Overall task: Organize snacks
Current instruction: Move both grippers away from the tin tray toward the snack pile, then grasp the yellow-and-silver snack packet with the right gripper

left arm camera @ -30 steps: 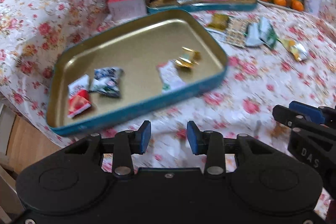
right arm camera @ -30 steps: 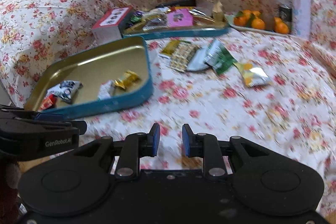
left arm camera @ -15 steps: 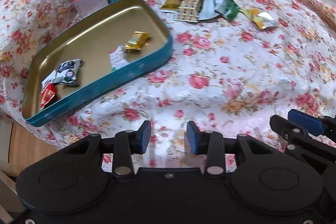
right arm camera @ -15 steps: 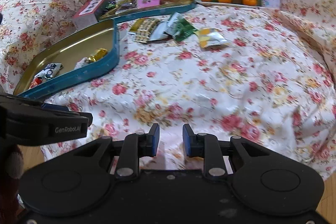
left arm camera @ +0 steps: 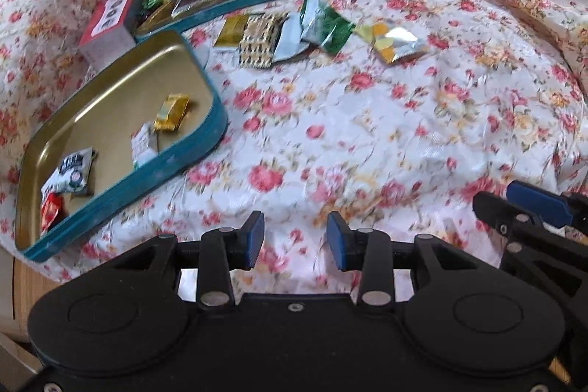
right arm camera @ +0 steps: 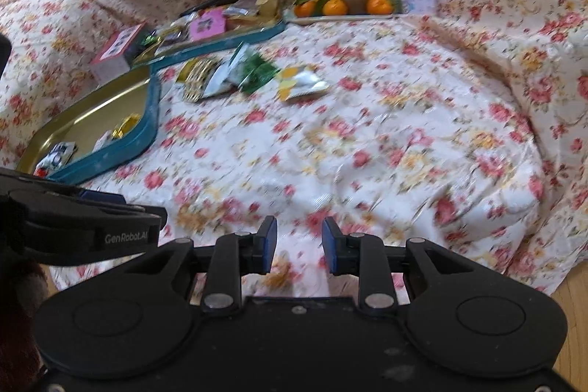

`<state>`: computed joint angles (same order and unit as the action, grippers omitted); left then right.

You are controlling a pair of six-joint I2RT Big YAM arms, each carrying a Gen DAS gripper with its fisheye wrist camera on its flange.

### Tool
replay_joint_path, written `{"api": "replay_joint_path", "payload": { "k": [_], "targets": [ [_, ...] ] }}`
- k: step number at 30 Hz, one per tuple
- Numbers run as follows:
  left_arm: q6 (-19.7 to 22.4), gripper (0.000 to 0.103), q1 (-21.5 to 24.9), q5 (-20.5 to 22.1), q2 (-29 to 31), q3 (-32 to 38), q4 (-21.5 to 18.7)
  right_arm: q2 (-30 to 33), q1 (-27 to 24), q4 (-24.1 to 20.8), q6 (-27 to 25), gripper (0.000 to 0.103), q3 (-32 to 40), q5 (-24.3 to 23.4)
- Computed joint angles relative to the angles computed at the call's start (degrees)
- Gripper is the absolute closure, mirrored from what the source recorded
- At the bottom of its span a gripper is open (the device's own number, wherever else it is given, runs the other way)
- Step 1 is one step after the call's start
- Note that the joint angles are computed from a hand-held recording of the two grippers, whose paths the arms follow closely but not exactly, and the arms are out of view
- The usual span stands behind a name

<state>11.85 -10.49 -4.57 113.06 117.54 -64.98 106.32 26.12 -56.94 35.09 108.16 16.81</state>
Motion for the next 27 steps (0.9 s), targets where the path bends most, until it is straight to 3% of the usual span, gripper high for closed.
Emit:
{"api": "replay_joint_path", "payload": {
  "k": [8, 14, 19, 27],
  "targets": [
    [-1.8, 0.056, -0.2, -0.2, 4.4, 7.2, -0.7, 2.6, -2.2, 1.8, -2.4, 0.073, 4.0, 2.1],
    [-2.8, 0.056, 0.0, -0.1, 8.7, 13.8, -3.3, 6.5, -3.9, 3.4, -5.4, 0.071, 9.0, 2.1],
    [-3.9, 0.056, 0.3, 0.3, 11.8, 18.8, -6.2, 11.8, -5.1, 3.4, -8.5, 0.066, 16.0, 2.0],
    [-4.5, 0.056, 0.8, 0.2, 14.8, 23.6, -8.8, 23.6, -6.6, -1.6, -13.3, 0.061, 33.2, 0.7]
  ]
}}
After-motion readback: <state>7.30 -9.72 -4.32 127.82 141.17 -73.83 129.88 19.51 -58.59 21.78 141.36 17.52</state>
